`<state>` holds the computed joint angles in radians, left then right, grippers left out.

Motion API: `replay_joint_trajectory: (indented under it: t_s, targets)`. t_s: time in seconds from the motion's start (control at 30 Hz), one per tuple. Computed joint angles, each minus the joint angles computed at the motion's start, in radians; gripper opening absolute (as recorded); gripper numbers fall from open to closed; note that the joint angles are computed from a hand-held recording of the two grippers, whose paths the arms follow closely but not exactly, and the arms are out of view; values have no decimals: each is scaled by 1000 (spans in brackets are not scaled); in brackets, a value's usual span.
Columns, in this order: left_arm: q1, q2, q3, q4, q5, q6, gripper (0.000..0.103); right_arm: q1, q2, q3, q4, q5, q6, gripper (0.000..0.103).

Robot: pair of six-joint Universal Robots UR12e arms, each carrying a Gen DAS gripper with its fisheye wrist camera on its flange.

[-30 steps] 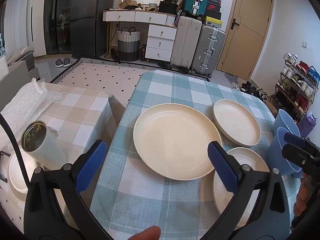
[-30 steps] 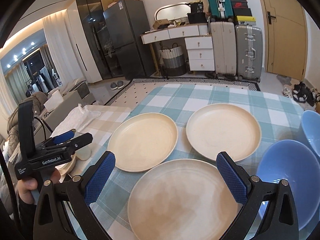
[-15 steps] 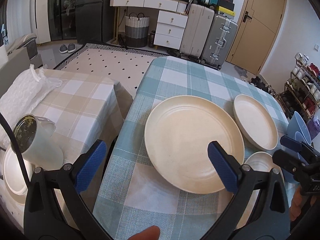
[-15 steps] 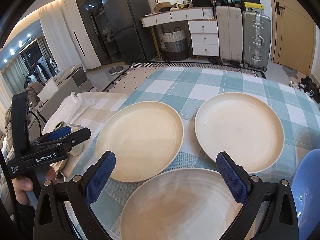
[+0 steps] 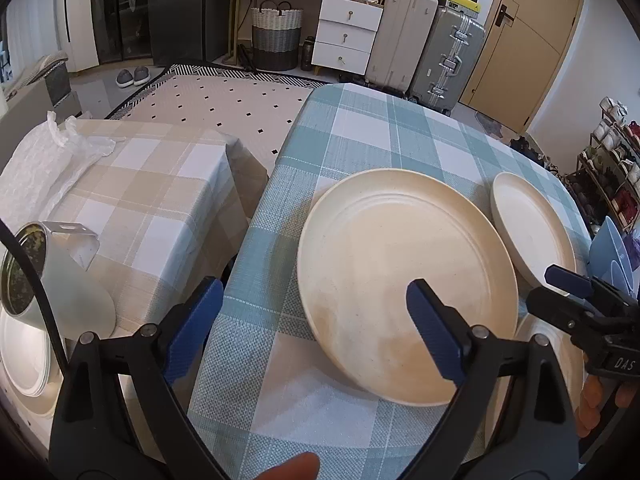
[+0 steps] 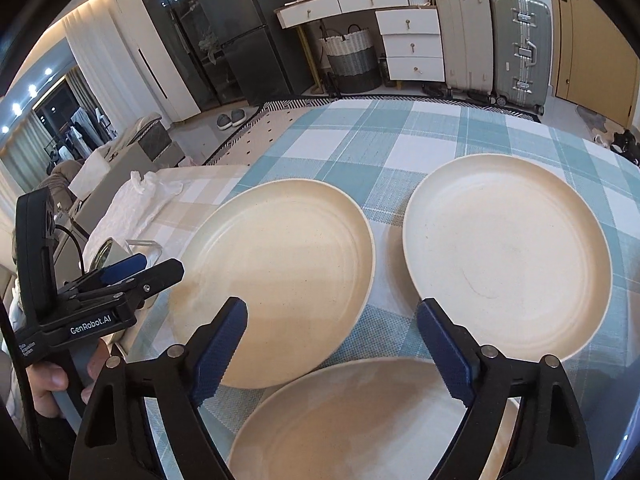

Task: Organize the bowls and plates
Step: 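Reach both tools to a large cream plate and close on its rim, then lift the cream plate with both tools toward another cream plate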

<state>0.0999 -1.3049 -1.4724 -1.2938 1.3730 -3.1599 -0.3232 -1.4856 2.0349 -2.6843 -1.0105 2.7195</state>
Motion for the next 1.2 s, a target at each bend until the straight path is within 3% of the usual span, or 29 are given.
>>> replay_joint_trajectory:
  t_s: [0.23,0.4,0.47,0.6,0.83,1.1,1.2]
  targets:
    - [-2,-13,5,-21,8,7,88,11,32,-31,40,-14,2,80]
    - [-7,-23,6,-34,11,13,76,14,55,-48,59,-17,12,73]
    - [-10,-28,7,-41,17,16,70,15,61,-54,71,-15,14,65]
    - [-14,-34,3,-42,22,25,58,21,72,-61,73,-20,17,62]
    - [-14,-43,9,-66,17,29,47,30,83,-68,66,-39,34,52]
    - [-18,-47,15,-77,20,33,26,36,86,-64,40,-62,41,42]
    - [-24,-48,18,-77,24,39,20,38,86,-62,36,-64,37,34]
